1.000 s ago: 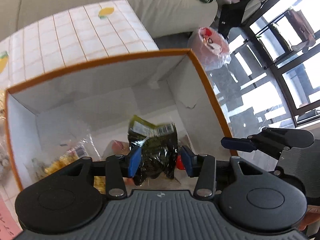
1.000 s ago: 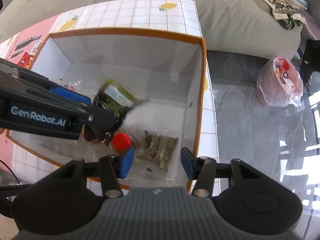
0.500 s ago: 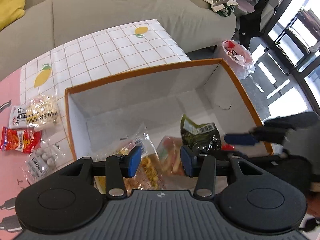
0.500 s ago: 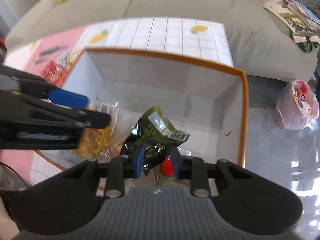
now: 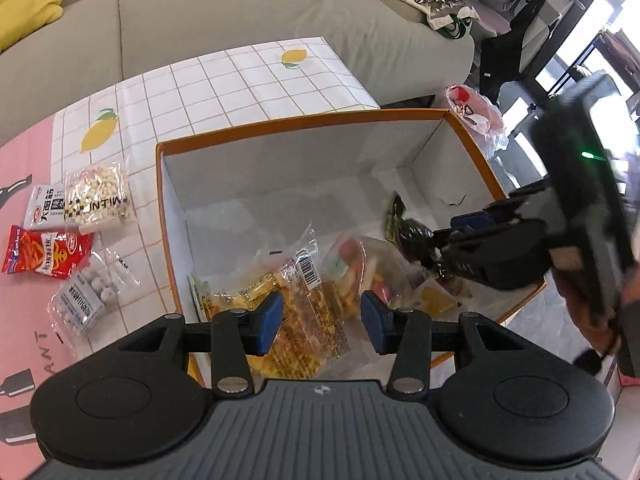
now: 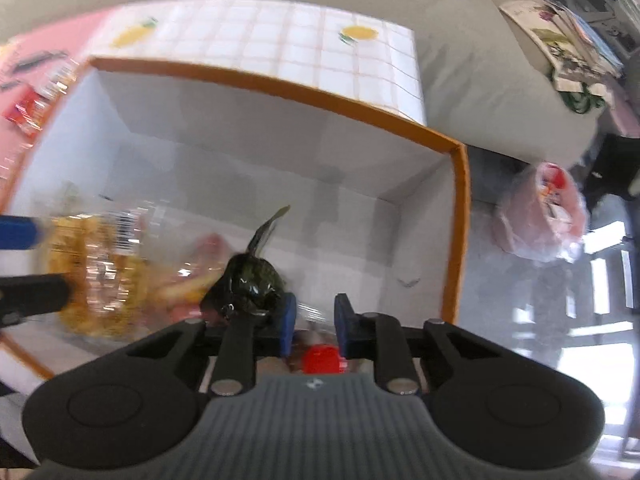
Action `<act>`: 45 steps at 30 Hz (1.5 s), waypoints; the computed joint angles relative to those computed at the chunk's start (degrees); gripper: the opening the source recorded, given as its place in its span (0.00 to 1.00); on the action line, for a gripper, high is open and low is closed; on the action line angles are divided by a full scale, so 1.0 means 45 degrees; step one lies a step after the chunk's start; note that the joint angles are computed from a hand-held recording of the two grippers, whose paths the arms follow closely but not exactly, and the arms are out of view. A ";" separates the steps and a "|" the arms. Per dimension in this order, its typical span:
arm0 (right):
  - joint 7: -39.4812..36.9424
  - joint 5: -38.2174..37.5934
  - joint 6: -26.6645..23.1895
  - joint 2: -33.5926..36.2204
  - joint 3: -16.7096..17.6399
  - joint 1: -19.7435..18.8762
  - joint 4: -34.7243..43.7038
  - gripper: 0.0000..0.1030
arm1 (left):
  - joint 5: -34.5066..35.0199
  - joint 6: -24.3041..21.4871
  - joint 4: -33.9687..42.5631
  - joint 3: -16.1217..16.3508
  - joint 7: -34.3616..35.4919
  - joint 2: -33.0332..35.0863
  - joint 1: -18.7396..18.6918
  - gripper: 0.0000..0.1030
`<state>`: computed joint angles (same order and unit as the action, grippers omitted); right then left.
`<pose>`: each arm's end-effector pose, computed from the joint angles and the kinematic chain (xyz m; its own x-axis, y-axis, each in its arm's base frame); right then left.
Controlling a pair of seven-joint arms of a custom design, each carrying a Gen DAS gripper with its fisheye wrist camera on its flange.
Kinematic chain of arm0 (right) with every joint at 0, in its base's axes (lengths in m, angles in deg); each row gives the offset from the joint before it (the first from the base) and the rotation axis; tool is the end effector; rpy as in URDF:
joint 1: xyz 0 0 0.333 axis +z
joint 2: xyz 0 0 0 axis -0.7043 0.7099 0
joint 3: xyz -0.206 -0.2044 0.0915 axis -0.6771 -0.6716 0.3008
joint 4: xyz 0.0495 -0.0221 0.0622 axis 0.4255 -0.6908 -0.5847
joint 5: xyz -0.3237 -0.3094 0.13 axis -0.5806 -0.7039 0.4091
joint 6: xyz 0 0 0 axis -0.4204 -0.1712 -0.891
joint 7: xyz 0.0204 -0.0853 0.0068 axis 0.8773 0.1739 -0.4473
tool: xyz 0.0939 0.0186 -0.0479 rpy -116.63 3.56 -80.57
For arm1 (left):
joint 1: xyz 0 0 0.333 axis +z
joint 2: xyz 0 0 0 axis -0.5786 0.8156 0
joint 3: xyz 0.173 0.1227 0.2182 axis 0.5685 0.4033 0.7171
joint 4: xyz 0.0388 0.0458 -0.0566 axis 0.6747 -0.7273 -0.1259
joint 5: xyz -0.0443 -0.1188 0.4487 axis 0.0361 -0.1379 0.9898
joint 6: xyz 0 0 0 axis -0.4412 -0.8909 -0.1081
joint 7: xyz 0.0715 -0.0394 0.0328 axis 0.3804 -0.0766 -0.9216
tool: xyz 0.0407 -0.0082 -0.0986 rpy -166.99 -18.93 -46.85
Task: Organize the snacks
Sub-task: 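Open both tools to drop the bags into the box, then withdraw both tools from the box toward the remaining snacks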
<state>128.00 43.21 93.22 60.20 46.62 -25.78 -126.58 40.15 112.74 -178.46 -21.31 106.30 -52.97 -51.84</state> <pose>0.4872 0.2455 0.3713 -0.1560 -0.9739 0.1652 -0.9572 0.1078 -0.2686 0.5186 -0.2700 0.3963 -0.6837 -0.7061 0.1843 -0.7069 0.5782 -0.4074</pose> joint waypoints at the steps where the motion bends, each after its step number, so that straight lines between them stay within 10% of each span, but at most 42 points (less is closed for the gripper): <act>1: -0.0072 0.0076 -0.0110 0.0037 -0.0033 -0.0006 0.0027 0.16 | -0.0023 0.0012 -0.0033 0.0021 0.0021 -0.0036 0.0010 0.51; 20: 0.0600 0.0054 0.0015 -0.0751 0.0306 0.0202 0.0034 0.17 | -0.0608 0.0266 -0.1121 0.0723 0.1330 -0.1574 0.0100 0.52; 31: 0.4388 -0.0175 0.2658 -0.1872 0.1423 0.0463 -0.0754 0.27 | -0.1019 0.1025 -0.2724 0.1887 0.3088 -0.3572 0.0169 0.52; 39: 0.8176 -0.3070 0.3364 0.0207 0.2357 0.0739 0.1093 0.37 | -0.1174 0.1339 -0.3353 0.2699 0.3770 -0.4241 0.0811 0.52; 45: 0.9999 -0.6072 0.1518 0.2403 0.2500 0.1730 0.3548 0.40 | -0.1151 0.1864 -0.3639 0.3062 0.3891 -0.4207 0.1440 0.52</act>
<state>173.00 15.88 100.05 71.02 57.87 -18.00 -110.62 34.98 121.13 -194.83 -7.53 123.81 -71.90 -45.36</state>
